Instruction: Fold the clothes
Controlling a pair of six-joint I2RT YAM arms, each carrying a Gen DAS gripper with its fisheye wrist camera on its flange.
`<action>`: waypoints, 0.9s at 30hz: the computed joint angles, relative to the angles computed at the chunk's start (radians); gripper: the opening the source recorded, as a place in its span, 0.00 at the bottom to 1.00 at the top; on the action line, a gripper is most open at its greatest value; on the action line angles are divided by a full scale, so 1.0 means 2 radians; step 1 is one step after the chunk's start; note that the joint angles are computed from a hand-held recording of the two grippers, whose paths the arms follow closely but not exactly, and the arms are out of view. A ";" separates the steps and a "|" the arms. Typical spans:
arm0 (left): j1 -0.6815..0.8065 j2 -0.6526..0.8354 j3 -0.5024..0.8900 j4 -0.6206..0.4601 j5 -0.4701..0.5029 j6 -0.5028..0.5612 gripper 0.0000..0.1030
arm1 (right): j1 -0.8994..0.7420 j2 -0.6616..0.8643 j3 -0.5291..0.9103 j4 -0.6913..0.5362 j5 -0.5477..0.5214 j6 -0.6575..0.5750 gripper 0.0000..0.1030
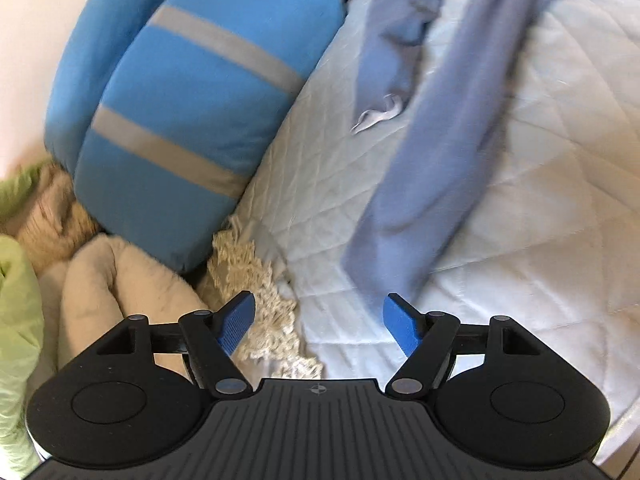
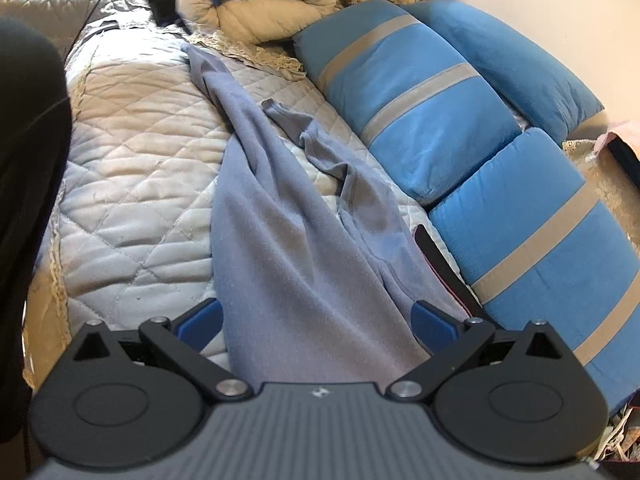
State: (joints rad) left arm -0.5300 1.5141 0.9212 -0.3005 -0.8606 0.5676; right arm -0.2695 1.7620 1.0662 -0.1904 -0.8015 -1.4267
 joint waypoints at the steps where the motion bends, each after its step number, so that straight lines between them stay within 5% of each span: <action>1: -0.006 0.003 -0.013 0.026 -0.007 0.008 0.68 | 0.001 -0.001 -0.001 0.001 0.002 0.004 1.00; 9: -0.025 0.032 -0.041 0.087 -0.009 0.068 0.68 | 0.001 -0.014 -0.014 0.005 0.011 0.008 1.00; 13: -0.031 0.064 -0.062 0.169 -0.047 0.137 0.66 | 0.002 -0.023 -0.026 0.013 0.015 0.005 1.00; 15: -0.035 0.080 -0.058 0.184 -0.053 0.150 0.43 | 0.005 -0.029 -0.035 0.021 0.020 0.006 1.00; 16: -0.037 0.087 -0.053 0.185 -0.054 0.152 0.03 | 0.007 -0.032 -0.042 0.030 0.023 0.006 1.00; 27: -0.013 0.010 -0.046 0.205 -0.054 0.186 0.03 | 0.010 -0.054 -0.115 0.130 0.052 -0.040 1.00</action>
State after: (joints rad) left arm -0.5567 1.5345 0.8285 0.1096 -0.9691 0.9402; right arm -0.2496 1.6544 0.8360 0.0705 -0.6972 -1.5075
